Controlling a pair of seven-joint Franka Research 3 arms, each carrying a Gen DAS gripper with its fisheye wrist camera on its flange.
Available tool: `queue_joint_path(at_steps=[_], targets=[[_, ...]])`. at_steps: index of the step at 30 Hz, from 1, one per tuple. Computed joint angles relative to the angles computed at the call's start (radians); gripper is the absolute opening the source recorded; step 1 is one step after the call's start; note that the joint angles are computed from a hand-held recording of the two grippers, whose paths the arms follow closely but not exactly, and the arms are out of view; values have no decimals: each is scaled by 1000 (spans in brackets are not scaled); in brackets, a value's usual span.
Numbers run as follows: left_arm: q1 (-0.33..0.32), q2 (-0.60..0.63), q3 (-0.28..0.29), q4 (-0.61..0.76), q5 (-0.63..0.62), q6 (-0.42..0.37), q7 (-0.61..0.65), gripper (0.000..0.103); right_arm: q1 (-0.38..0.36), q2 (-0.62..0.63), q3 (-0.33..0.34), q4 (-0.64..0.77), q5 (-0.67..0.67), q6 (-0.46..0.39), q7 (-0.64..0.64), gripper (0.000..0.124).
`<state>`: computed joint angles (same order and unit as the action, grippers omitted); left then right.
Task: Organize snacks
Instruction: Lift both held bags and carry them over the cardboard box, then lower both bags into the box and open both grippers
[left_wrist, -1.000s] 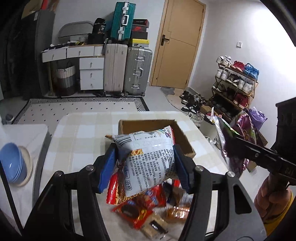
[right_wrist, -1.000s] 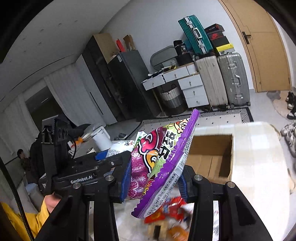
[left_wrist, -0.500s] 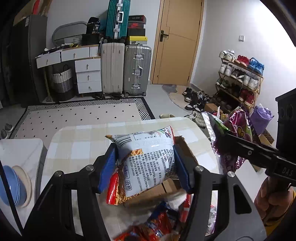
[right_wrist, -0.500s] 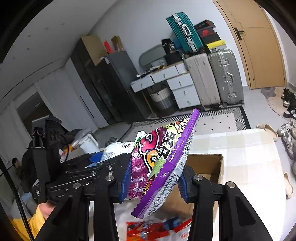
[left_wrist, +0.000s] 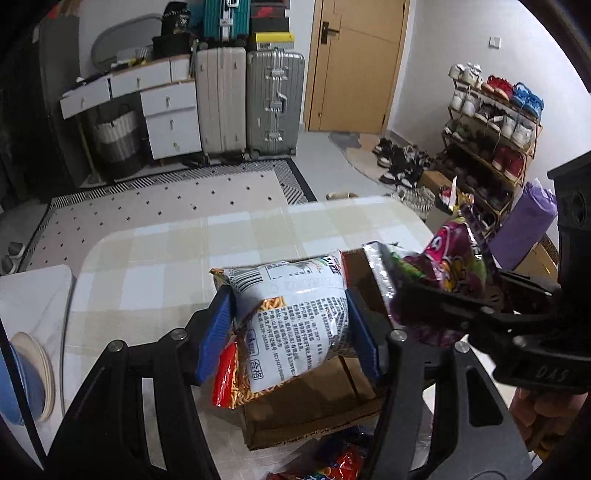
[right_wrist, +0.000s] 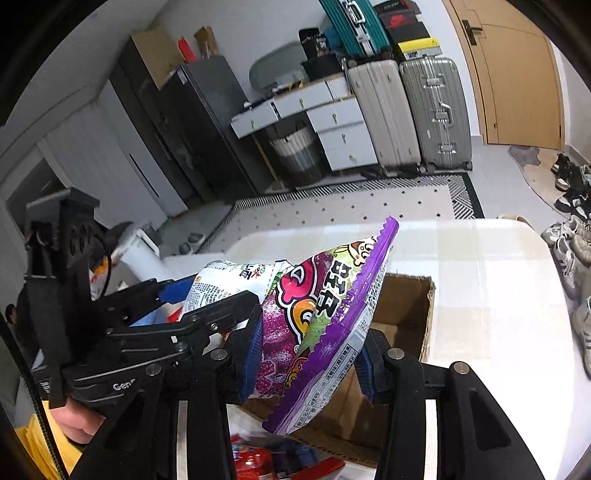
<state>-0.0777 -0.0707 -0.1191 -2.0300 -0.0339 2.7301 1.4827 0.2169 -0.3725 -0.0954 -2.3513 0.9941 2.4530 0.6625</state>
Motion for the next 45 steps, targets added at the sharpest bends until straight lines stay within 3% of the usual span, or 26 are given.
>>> queue_joint_path(at_steps=[9, 20, 28, 36, 45], targets=[[5, 121, -24, 56, 78, -20, -59, 59, -19, 72, 34, 12, -126, 11, 78, 43], [14, 186, -37, 58, 111, 9, -92, 61, -13, 70, 42, -12, -169, 52, 99, 45], [9, 136, -31, -11, 191, 27, -145, 61, -7, 58, 34, -24, -174, 58, 116, 46], [9, 67, -31, -92, 132, 61, -95, 63, -2, 21, 26, -43, -170, 76, 106, 46], [-2, -41, -21, -172, 192, 77, -160, 75, 2, -59, 11, -76, -167, 71, 104, 46]])
